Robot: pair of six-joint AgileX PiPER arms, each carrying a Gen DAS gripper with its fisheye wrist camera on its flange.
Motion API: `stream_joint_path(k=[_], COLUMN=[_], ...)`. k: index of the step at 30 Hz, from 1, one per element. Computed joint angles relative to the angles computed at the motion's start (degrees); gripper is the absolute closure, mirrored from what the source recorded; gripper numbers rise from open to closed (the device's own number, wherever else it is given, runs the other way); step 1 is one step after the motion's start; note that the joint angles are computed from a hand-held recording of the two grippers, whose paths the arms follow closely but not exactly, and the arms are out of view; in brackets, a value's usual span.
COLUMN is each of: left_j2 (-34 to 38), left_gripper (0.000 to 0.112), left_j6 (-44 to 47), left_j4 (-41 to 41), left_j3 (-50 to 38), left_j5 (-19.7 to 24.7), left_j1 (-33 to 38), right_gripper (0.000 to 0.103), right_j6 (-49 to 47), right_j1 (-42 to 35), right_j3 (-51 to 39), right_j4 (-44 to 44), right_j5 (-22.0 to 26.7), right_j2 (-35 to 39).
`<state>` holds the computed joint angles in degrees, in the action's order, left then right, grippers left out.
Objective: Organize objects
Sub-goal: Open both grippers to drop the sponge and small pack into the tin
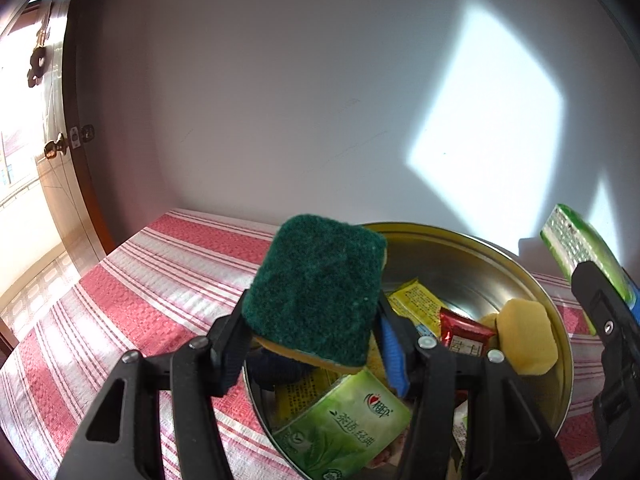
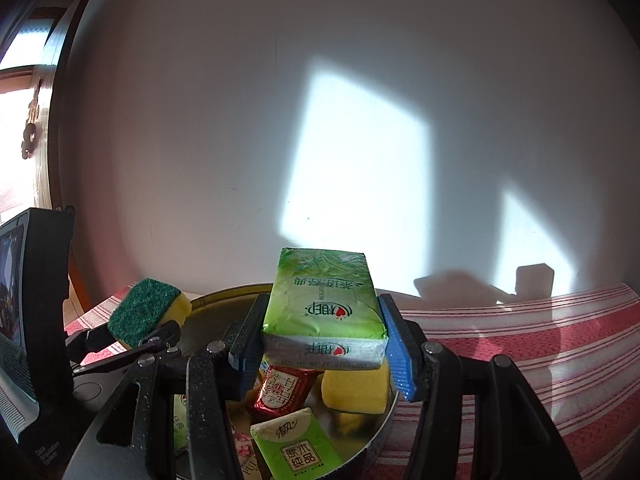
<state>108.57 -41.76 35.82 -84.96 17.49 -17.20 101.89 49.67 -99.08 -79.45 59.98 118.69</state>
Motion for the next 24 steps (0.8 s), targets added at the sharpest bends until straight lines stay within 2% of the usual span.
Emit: stream_joint_path(k=[11,17,21,23,24], left_j2=[3.83,4.84,6.35,6.1,5.63], left_gripper=[0.056,0.056,0.054,0.043,0.038], left_j6=[8.84,9.49,15.85,17.63,18.27], left_j4=[-7.74,-7.61,-13.33,-15.57,-16.01], left_j3=[-5.3,-6.24,-8.1,-7.62,-6.97], left_j5=[5.15,6.08,7.61,6.79,5.96], left_j1=[0.69,0.61,1.1,1.45,1.5], right_gripper=[0.048,0.047,0.047,0.038,0.028], right_j6=[-4.36,-9.65,-13.02,-8.45,-5.97], right_j1=[-3.0,-3.96,-5.25,-4.57,-3.85], right_j3=[-5.77,-7.52,-5.13,-1.52,0.18], right_j4=[6.47,11.42,15.45,11.83,9.45], right_j5=[-4.56,-7.37,-12.78,-13.14,-12.42], right_j2=[2.84,3.2,1.81,0.14,-0.63])
